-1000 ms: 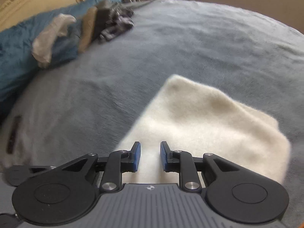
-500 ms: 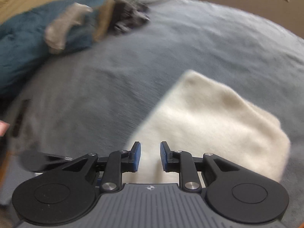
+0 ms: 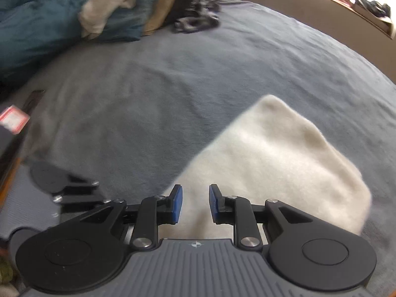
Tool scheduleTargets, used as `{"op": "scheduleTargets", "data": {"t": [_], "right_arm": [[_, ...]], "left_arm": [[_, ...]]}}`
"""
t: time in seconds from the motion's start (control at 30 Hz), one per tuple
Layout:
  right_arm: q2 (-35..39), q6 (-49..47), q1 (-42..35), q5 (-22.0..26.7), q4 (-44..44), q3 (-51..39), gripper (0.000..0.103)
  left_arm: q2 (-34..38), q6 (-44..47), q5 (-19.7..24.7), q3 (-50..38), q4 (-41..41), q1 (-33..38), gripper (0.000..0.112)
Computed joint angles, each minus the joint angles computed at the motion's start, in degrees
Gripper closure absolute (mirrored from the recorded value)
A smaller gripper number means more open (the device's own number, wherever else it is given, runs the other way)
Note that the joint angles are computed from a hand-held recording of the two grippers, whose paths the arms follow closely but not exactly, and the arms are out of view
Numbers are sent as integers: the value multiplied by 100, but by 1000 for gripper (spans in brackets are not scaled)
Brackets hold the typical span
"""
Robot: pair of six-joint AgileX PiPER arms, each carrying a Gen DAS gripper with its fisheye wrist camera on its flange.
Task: Fold clothes
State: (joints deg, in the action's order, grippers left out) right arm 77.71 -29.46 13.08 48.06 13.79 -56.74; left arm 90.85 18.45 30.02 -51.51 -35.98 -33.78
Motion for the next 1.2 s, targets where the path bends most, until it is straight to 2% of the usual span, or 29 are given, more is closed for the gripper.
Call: {"op": "scheduleTargets", "data": {"t": [0.1,0.17,0.3,0.37,0.4,0.5,0.7,0.8,0.97,1.07,1.2], "right_arm": [[-9,-179,32,-343,-27,317,80],[-8,-250,32,-507,-23,448,80],[-282,217,219,-165,-407,259,79],[-407,34,97,-70,-174,337,79],[-437,-89,40,-138,-83,461,80],[-355,-582,-97,-803,124,1091,80],[-957,-95,-224,-321,65,903,80],[-1416,-200,-699,-73,262,1073,80],[-2115,-663,-2273,268,908,1486,80],[-2211,-1131,-3511,549,1331,1505,80],[-2167,-1732,-4690,878,1805,1179,79]], "left_arm": [[150,-156,221,-91,119,23,52],[186,117,383,-61,-145,116,52],[57,791,544,227,-633,283,53],[-2,1026,595,344,-786,375,53],[-22,1051,606,359,-792,404,53],[-83,967,573,346,-715,442,53],[-334,1013,345,496,-638,452,53],[-332,990,207,436,-567,439,53],[-587,156,-326,377,128,-45,53],[-579,-503,-778,167,960,-350,53],[-349,-311,-1021,-293,853,-374,53]]}}
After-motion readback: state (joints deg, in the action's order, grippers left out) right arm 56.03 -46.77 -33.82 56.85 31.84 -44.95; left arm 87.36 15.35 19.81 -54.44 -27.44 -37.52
